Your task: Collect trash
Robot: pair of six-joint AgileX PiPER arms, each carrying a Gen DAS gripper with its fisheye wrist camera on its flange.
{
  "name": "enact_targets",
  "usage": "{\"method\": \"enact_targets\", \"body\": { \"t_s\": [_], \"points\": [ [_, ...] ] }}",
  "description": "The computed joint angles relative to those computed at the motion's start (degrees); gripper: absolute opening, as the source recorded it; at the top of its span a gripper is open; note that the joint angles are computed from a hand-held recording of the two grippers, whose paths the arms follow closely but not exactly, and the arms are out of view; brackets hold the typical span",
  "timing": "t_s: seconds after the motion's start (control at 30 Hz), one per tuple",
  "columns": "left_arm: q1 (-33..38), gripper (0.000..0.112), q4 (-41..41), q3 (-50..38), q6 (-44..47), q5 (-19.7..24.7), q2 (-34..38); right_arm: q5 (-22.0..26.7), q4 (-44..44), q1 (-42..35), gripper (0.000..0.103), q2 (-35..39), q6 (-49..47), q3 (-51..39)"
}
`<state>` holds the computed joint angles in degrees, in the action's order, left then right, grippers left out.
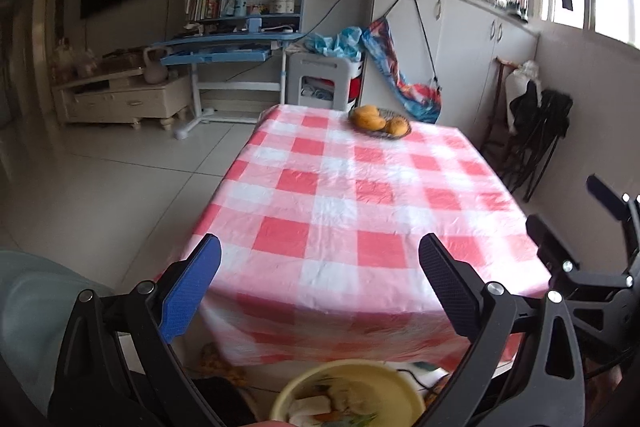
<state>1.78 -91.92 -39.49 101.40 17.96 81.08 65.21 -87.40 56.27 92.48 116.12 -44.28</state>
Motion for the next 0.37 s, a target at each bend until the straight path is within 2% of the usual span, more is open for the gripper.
{"method": "enact_targets", "body": {
  "t_s": [0.07,0.1,0.17,0.37],
  "points": [
    [-2.6,0.096,-0.7,0.0,0.7,-3.8,0.0,-0.2,0.2,-0.1,0.095,0.3,-0.9,-0.2],
    [-3.3,0.096,2.0,-0.4,-1.9,-4.5,0.1,-0.2,0.3,0.0,0.095,0.4,-1.3,-0.3],
    [-3.3,0.096,9.3,-1.2,-8.8,-4.9,0.0,-0.1,0.7,0.0,0.095,0.9,-2.2,-0.8],
    [-1.8,0.096,14.2,-2.4,-13.3,-3.6,1.0,-0.2,1.9,-0.4,0.095,1.8,-4.5,-2.0]
  ]
}}
